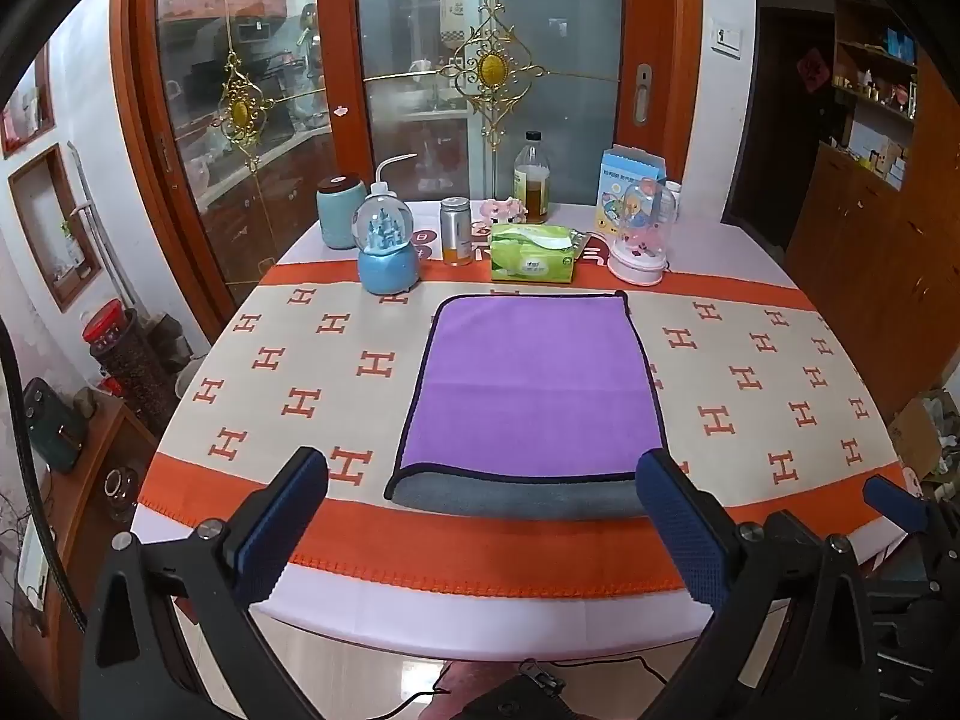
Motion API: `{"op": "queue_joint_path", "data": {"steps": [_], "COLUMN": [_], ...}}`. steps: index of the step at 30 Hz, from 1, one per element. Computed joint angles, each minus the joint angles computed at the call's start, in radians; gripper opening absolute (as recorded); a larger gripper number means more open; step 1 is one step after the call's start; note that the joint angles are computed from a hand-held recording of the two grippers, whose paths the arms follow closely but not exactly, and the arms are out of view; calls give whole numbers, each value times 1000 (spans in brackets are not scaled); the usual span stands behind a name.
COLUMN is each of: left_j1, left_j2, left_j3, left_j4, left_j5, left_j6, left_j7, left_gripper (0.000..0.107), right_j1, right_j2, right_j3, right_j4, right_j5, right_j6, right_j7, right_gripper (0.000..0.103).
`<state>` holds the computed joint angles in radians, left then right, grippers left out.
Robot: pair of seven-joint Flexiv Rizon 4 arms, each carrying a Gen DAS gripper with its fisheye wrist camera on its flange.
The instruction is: Fold towel
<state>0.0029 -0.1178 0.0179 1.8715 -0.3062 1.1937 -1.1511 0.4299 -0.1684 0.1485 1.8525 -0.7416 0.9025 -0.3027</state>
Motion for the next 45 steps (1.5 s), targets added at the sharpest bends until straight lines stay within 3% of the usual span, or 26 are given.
{"op": "queue_joint_path", "data": {"steps": [17,33,45], "left_j1": [-2,9,44], "left_j2": [0,-2,-73], "left_j3": [-3,23,10], "left_j4": [2,-13,-78], "left_j5": [-19,94,55], "left_j6": [3,-31,-126], "left_j7": [10,-72,-29], "left_gripper": [102,102,102], "right_j1": [2,-2,-2], "right_j2": [2,-9,-42], "right_j3": [2,-2,-21], "right_j4": [1,-4,-15], "right_j5": [-13,-13,-7], "right_j6": [-5,19,48], "right_j7": [7,-14,-21], "right_gripper": [102,102,102]}}
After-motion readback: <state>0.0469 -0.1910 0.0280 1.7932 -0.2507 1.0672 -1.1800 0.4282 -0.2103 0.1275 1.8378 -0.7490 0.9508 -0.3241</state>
